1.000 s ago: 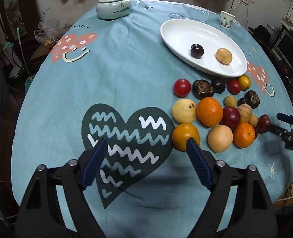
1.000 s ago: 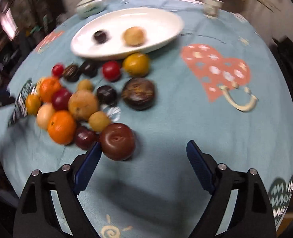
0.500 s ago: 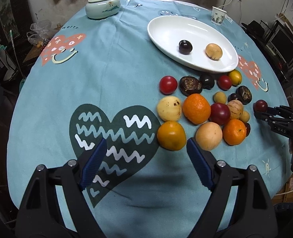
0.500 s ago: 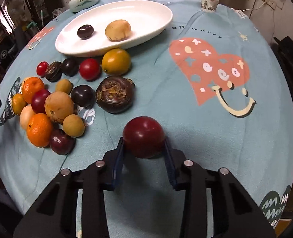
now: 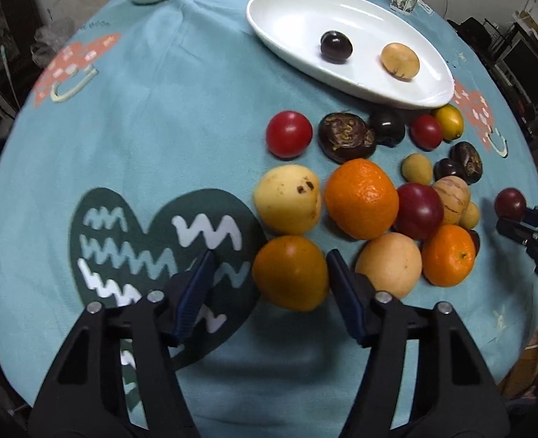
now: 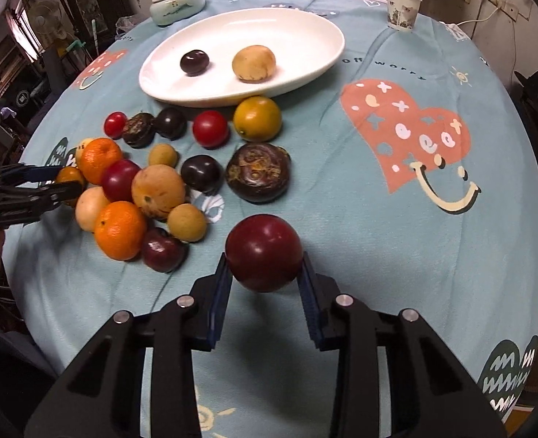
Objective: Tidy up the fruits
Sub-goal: 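Grasp the red plum with the right gripper while the left grasps a tangerine, then lower both held fruits onto the white plate and open both grippers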
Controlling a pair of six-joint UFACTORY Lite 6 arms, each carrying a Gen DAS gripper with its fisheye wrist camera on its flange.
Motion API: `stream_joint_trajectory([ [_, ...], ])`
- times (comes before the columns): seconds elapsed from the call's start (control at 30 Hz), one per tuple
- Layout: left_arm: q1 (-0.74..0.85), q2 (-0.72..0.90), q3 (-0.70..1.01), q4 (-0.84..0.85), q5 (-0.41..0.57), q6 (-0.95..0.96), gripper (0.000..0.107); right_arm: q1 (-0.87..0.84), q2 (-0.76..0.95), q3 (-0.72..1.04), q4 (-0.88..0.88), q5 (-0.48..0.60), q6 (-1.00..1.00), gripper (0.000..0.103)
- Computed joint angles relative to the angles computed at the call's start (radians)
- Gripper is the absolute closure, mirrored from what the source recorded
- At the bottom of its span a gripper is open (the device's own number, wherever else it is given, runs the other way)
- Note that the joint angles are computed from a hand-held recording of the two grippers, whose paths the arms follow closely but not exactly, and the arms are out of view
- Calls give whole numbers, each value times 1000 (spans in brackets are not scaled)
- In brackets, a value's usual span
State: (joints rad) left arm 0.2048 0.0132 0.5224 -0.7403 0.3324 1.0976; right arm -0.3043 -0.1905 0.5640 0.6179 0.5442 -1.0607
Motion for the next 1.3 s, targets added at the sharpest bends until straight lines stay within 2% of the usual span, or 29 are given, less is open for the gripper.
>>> stream_joint_trajectory([
  [0.03, -3, 1, 3, -10, 17, 15, 61, -1, -9, -4, -1, 10, 2, 67],
  [0.07, -16, -11, 1, 10, 28, 1, 67, -1, -16, -7, 1, 19, 4, 67],
  [0.17, -35, -45, -16, 110, 14, -95, 68, -3, -26, -2, 21, 45, 3, 67],
  [0.33, 33, -207, -33, 123, 144, -86, 68, -17, -68, -12, 89, 116, -21, 67],
  [0.43, -1, -274, 17, 113, 203, -116, 68, -8, -80, -5, 121, 146, -26, 67],
  [0.67, -189, -209, 249, 120, 194, -262, 67, 43, -55, 161, 184, 178, -1, 67],
  [0.83, -305, 0, 489, 227, 144, -464, 67, 96, 92, 362, 213, 137, 27, 67],
  [1.0, -385, 333, 796, 441, 129, -762, 67, 187, 427, 660, 118, 36, 196, 67],
  [1.17, -400, 607, 1051, 573, 177, -944, 67, 233, 743, 983, -58, 49, 429, 67],
  [1.3, -393, 771, 1216, 605, 227, -981, 67, 244, 962, 1237, -161, 140, 559, 65],
])
